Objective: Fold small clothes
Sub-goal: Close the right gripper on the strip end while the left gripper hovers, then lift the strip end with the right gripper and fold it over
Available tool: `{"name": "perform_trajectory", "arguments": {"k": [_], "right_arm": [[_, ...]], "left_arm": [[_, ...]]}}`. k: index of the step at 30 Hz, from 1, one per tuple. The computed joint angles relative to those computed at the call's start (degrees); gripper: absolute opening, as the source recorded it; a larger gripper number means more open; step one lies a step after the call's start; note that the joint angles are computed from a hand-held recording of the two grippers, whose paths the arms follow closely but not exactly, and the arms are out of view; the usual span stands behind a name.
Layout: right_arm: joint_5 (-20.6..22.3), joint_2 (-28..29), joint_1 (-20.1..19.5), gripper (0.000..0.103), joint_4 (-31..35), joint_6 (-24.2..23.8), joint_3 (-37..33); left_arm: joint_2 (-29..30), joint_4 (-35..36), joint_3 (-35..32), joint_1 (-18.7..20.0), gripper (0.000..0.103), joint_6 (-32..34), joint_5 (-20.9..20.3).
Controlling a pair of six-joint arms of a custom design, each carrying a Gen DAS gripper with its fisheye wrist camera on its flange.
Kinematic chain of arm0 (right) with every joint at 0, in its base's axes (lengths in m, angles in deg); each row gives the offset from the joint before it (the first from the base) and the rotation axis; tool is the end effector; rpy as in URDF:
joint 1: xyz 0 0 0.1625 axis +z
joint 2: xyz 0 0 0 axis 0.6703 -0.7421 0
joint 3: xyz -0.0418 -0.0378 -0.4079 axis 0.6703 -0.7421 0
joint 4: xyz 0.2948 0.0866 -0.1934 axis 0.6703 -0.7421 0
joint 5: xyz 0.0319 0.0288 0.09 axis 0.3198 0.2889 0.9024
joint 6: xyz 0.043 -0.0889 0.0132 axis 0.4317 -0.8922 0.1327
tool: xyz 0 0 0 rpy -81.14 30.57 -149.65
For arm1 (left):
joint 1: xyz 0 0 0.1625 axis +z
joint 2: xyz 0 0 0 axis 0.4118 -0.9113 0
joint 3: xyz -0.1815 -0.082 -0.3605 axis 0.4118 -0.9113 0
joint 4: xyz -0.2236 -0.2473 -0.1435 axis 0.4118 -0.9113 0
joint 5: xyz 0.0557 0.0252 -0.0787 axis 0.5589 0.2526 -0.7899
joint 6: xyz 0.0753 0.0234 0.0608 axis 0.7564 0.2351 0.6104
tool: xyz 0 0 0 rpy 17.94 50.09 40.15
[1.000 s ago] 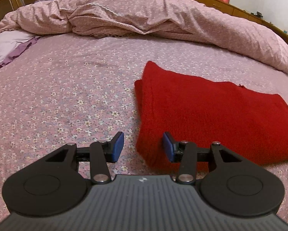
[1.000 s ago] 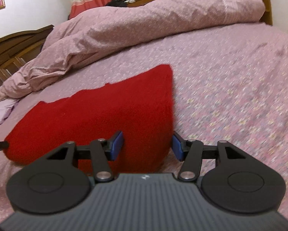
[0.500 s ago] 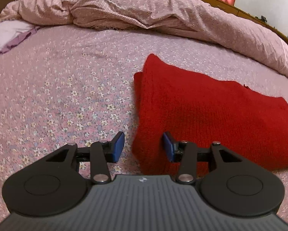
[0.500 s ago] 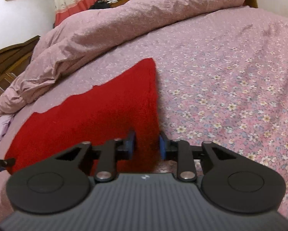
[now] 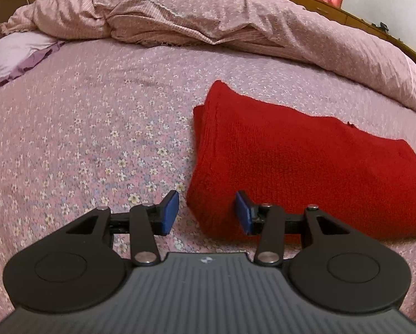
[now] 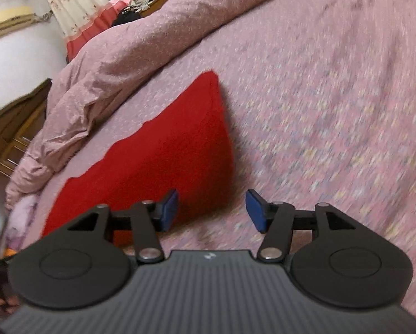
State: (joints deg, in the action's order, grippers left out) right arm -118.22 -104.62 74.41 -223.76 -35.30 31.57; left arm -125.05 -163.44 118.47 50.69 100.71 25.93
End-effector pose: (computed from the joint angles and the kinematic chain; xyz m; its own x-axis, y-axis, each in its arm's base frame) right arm 0.3229 -0.5098 0.0356 -0.9152 0.3767 0.1431 0.0432 0.4448 -0.8946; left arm 0.0156 -0.6580 0.4290 -0.7863 0.1438 -0.6008 0.5044 0.7110 -0.4899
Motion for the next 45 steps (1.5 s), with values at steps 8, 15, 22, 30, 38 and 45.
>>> {"name": "perform_trajectory", "arguments": {"k": [8, 15, 22, 30, 38, 45], "right_arm": [[2.3, 3.5, -0.8, 0.070, -1.0, 6.8, -5.1], [0.4, 7.7, -1.1, 0.072, -3.7, 8.0, -11.8], [0.2, 11.1, -1.8, 0.072, -6.9, 4.0, -17.1], [2.0, 10.5, -2.5, 0.072, -10.2, 4.1, -15.0], [0.9, 12.1, -2.5, 0.071, -10.3, 1.8, -18.2], [0.1, 12.7, -2.4, 0.062, -9.6, -0.5, -19.7]], "left_arm": [[-0.2, 0.8, 0.3, 0.1, 0.051, -1.5, 0.3], [0.5, 2.2, -0.8, 0.6, 0.051, -2.2, 0.1], [1.2, 2.7, -1.5, 0.8, 0.057, -2.9, 0.6], [1.6, 2.9, -1.9, 1.1, 0.058, -2.8, 0.3], [1.6, 3.0, -1.9, 1.2, 0.059, -2.8, 0.4], [2.0, 3.4, -2.5, 1.2, 0.059, -2.6, 0.6]]}}
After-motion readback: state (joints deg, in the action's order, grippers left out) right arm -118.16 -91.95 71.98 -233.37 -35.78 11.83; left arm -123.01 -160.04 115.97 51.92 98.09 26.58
